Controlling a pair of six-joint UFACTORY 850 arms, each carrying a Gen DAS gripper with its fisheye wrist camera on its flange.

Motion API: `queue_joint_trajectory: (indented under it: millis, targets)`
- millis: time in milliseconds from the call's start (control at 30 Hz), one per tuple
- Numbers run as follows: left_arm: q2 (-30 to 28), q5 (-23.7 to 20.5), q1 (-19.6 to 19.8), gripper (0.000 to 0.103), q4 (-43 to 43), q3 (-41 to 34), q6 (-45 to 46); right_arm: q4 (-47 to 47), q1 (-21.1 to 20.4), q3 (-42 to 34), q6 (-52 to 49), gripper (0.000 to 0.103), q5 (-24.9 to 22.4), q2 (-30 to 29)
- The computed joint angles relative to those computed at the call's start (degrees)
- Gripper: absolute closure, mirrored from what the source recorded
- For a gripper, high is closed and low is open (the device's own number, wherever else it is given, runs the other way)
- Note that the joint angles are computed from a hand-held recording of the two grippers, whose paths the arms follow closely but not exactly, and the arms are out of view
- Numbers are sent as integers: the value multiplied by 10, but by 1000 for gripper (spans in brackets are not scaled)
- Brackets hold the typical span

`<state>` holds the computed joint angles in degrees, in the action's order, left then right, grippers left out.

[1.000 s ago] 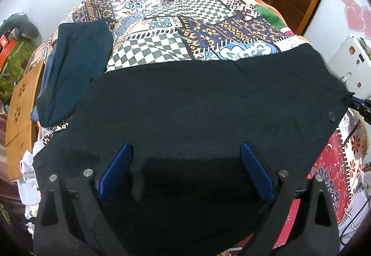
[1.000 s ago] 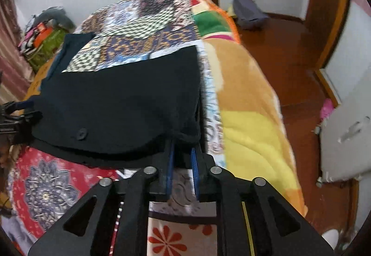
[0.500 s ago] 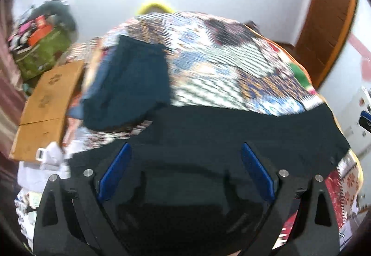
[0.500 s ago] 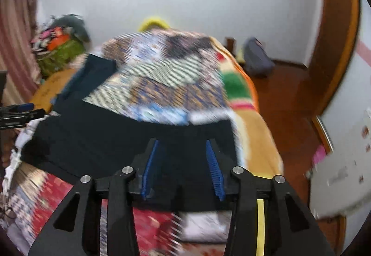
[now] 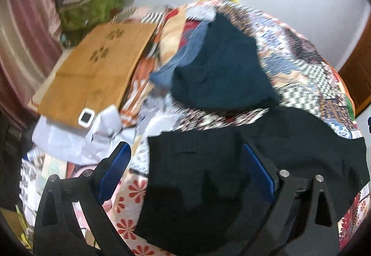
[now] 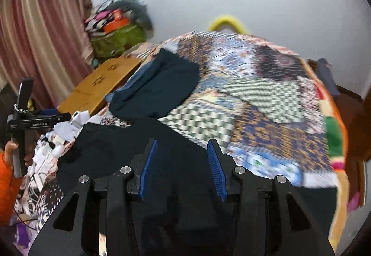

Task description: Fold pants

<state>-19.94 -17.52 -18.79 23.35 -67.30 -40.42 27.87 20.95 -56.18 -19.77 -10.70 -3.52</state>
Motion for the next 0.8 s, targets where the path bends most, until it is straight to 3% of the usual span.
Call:
queue_joint_trajectory:
  millis: [267, 433, 500, 667, 800]
  targets:
    - [-79, -24, 44, 7, -206, -35, 182, 153, 9, -128, -144, 62, -115, -151]
    - [-117, -33, 55, 7, -362, -56, 319, 47, 28, -209, -63, 62, -139, -226]
    - [-121, -29, 54, 9, -376, -58, 338, 12, 32, -242, -40, 62, -154, -252]
    - [-121, -22, 50, 28, -421, -58, 409, -92, 44, -310, 27, 62, -191, -310]
    - [-121, -19, 55, 38, -496, -54, 466, -82, 44, -309, 16, 62, -179, -316]
